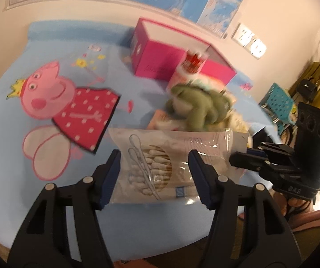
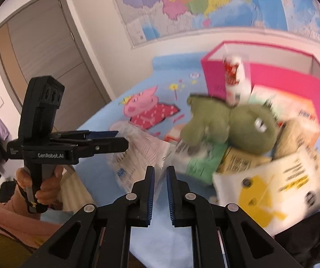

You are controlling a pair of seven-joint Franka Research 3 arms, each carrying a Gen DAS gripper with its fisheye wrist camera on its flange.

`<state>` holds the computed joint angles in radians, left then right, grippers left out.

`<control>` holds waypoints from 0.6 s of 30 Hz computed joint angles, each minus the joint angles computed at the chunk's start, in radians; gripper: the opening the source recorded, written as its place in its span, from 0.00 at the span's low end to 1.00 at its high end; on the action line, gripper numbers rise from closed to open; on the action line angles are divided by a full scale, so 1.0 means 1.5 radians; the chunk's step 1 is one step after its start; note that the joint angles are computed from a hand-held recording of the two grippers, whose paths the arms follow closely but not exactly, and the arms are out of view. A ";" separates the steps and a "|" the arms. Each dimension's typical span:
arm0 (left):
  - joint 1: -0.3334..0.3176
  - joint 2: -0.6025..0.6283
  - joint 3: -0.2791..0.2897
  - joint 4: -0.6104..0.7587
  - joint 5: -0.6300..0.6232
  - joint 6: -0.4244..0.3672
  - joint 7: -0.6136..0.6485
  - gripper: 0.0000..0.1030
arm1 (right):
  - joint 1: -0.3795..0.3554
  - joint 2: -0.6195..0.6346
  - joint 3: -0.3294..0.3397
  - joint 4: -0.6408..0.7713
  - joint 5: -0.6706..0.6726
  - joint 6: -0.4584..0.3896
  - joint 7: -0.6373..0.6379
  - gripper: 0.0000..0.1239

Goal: Organize soft objects
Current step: 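Carry the cotton swab bag into the pink box and open the left gripper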

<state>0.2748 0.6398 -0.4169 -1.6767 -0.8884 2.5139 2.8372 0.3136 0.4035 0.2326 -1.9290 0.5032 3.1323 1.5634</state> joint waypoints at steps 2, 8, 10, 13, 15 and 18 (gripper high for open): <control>0.009 -0.001 -0.011 0.010 -0.015 -0.015 0.008 0.61 | -0.010 -0.019 0.003 -0.017 0.003 0.018 -0.008 0.08; -0.006 -0.003 -0.025 0.068 -0.064 -0.039 0.027 0.61 | -0.001 -0.066 -0.046 -0.042 -0.031 0.048 -0.014 0.08; -0.022 0.001 -0.025 0.098 -0.068 -0.037 0.026 0.61 | -0.023 -0.065 -0.040 -0.022 -0.040 0.051 -0.029 0.08; -0.054 0.018 -0.019 0.152 -0.053 -0.021 0.008 0.61 | -0.032 -0.060 -0.059 0.015 -0.058 0.047 -0.041 0.08; -0.075 0.039 -0.018 0.200 -0.030 -0.017 -0.016 0.61 | -0.001 -0.042 -0.112 0.053 -0.087 0.026 -0.025 0.08; -0.110 0.087 -0.014 0.294 0.023 -0.019 -0.076 0.61 | -0.032 -0.021 -0.106 0.099 -0.093 0.011 -0.033 0.08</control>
